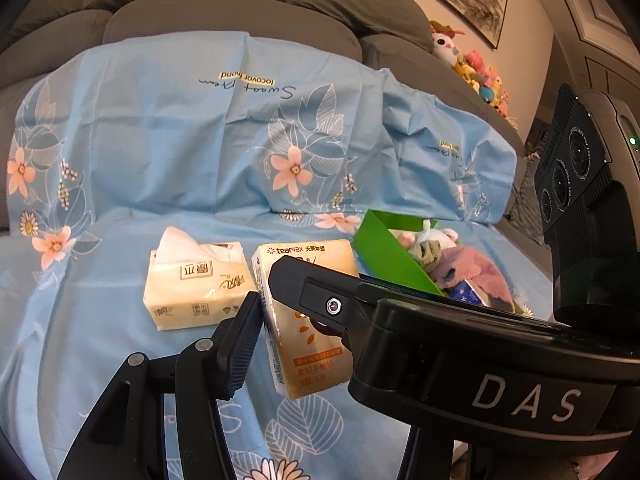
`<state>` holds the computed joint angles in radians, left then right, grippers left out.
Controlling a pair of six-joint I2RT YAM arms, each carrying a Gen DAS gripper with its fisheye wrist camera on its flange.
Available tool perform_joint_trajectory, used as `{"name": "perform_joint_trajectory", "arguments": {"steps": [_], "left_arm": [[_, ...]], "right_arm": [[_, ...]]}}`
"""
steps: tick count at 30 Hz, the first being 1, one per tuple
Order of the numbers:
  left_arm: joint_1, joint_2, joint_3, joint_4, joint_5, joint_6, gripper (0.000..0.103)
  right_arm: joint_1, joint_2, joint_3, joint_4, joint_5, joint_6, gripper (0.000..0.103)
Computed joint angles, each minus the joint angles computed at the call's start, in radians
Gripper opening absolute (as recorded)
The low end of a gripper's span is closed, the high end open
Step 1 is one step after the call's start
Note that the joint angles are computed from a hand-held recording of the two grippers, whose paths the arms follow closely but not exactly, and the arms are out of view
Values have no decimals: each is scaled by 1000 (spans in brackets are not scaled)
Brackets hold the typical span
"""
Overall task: Organize soft objects
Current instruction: 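Carry the tree-print tissue pack with the right tool toward the green box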
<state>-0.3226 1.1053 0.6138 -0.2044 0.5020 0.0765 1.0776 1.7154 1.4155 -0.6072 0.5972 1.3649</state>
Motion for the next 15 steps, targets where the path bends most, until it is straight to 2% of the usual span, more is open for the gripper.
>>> {"name": "perform_joint_trajectory", "arguments": {"steps": [15], "left_arm": [[15,-60,-2,-22,38,0,54]], "right_arm": [[38,23,87,-87,82,1,52]]}}
